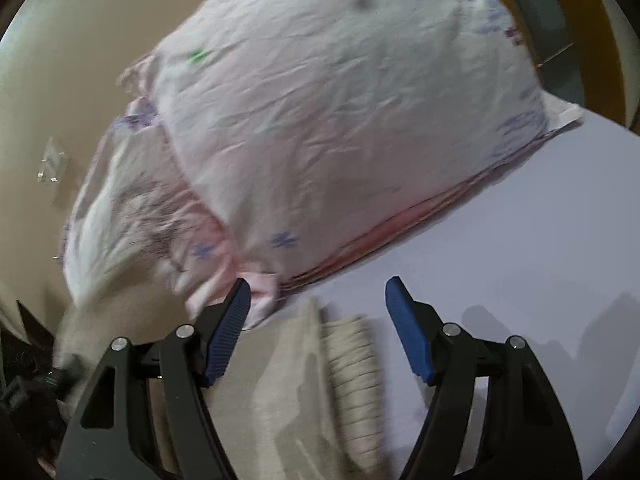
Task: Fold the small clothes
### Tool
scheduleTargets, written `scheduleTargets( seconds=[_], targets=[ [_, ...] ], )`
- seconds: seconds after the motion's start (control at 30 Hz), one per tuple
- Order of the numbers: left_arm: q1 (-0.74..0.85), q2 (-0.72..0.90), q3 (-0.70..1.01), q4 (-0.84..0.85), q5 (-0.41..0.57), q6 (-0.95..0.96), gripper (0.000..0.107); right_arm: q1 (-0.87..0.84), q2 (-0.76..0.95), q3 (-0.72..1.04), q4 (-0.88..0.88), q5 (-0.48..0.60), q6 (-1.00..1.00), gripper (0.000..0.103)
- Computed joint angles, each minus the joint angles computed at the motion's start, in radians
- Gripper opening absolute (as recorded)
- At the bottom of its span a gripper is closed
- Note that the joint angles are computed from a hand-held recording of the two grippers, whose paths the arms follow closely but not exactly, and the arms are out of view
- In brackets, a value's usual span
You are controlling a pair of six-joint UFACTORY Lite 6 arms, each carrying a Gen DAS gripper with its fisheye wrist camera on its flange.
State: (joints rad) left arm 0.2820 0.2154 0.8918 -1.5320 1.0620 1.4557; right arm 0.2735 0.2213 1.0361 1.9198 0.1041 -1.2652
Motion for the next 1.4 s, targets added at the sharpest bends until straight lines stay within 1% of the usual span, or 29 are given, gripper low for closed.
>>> scheduleTargets(
  seconds=[0.03,0.07,0.1,0.17,0.2,0.23,0.27,0.3,0.33,0.37,0.43,0.5,0.57,0.6,0.67,0.73,0.8,0.83,0.87,0.9,0.93,1.03,1.1,1.13,1.2,1.23,1.27,1.33,1.4],
  targets=[
    [-0.104,0.105,0.082,0.022,-0.042,0.004,0.017,-0.032,0.011,-0.003,-0.105,0.006,0.090,0.075],
    [-0.167,0.169,0.130,0.006,-0.044,-0.023,0.017,-0.060,0.023,0.001,-0.209,0.031,0.185,0.078],
    [-0.188,0.191,0.137,-0.013,-0.003,-0.044,0.017,-0.103,0.034,0.004,-0.314,0.084,0.279,0.080],
    [-0.128,0.161,0.094,-0.037,0.169,0.024,0.017,-0.177,0.046,0.014,-0.411,0.207,0.393,0.084],
    [-0.077,0.118,0.060,-0.038,0.218,0.064,0.020,-0.200,0.046,0.010,-0.397,0.260,0.390,0.090],
    [-0.032,0.061,0.020,-0.050,0.230,0.093,0.034,-0.221,0.054,0.010,-0.378,0.343,0.373,0.093],
    [0.051,-0.028,-0.038,-0.040,0.204,0.110,0.046,-0.225,0.073,0.028,-0.400,0.400,0.383,0.099],
    [0.101,-0.080,-0.065,-0.030,0.144,0.117,0.066,-0.219,0.090,0.053,-0.464,0.421,0.433,0.100],
    [0.145,-0.129,-0.086,-0.009,0.066,0.120,0.070,-0.190,0.125,0.098,-0.569,0.424,0.519,0.100],
    [0.183,-0.161,-0.102,0.025,-0.032,0.122,0.070,-0.159,0.160,0.142,-0.674,0.420,0.608,0.100],
    [0.234,-0.131,-0.101,0.095,-0.156,0.107,0.077,-0.107,0.236,0.228,-0.847,0.437,0.774,0.100],
    [0.276,-0.070,-0.078,0.171,-0.201,0.063,0.080,-0.078,0.294,0.278,-0.897,0.468,0.830,0.100],
    [0.267,-0.017,-0.059,0.226,-0.284,-0.007,0.083,-0.045,0.289,0.276,-0.944,0.439,0.866,0.100],
    [0.292,-0.012,-0.082,0.245,-0.288,0.004,0.086,-0.043,0.295,0.282,-0.939,0.452,0.863,0.100],
    [0.268,0.028,-0.076,0.258,-0.291,-0.012,0.088,-0.030,0.283,0.258,-0.904,0.447,0.830,0.098],
    [0.235,0.013,-0.109,0.259,-0.298,-0.012,0.088,0.004,0.262,0.230,-0.926,0.414,0.840,0.084],
    [0.195,0.021,-0.127,0.212,-0.308,0.040,0.089,0.028,0.219,0.167,-0.830,0.389,0.753,0.049],
    [0.190,0.020,-0.138,0.201,-0.292,0.065,0.076,0.043,0.214,0.171,-0.804,0.376,0.741,0.043],
    [0.184,0.045,-0.124,0.211,-0.261,0.067,0.067,0.066,0.180,0.142,-0.795,0.337,0.738,0.037],
    [0.189,0.034,-0.135,0.203,-0.269,0.073,0.055,0.078,0.161,0.130,-0.788,0.318,0.732,0.033],
    [0.201,0.015,-0.143,0.205,-0.255,0.086,0.040,0.105,0.118,0.104,-0.760,0.293,0.711,0.032],
    [0.393,-0.104,-0.208,0.272,-0.116,0.210,0.037,0.142,0.056,0.077,-0.637,0.332,0.586,0.028],
    [0.529,-0.177,-0.252,0.310,-0.068,0.312,0.038,0.210,0.092,0.137,-0.708,0.325,0.649,0.030],
    [0.581,-0.198,-0.267,0.325,-0.070,0.361,0.041,0.260,0.143,0.189,-0.806,0.304,0.727,0.033],
    [0.639,-0.210,-0.283,0.347,-0.166,0.427,0.048,0.314,0.200,0.226,-0.983,0.260,0.888,0.049],
    [0.658,-0.197,-0.276,0.351,-0.192,0.439,0.052,0.322,0.178,0.196,-1.014,0.229,0.948,0.055],
    [0.719,-0.200,-0.283,0.342,-0.187,0.483,0.053,0.326,0.116,0.135,-1.002,0.195,0.971,0.060],
    [0.840,-0.218,-0.283,0.345,-0.109,0.543,0.068,0.326,-0.050,-0.012,-0.865,0.123,0.892,0.060],
    [0.916,-0.261,-0.292,0.339,-0.032,0.572,0.073,0.333,-0.138,-0.083,-0.822,0.116,0.855,0.057]
  ],
)
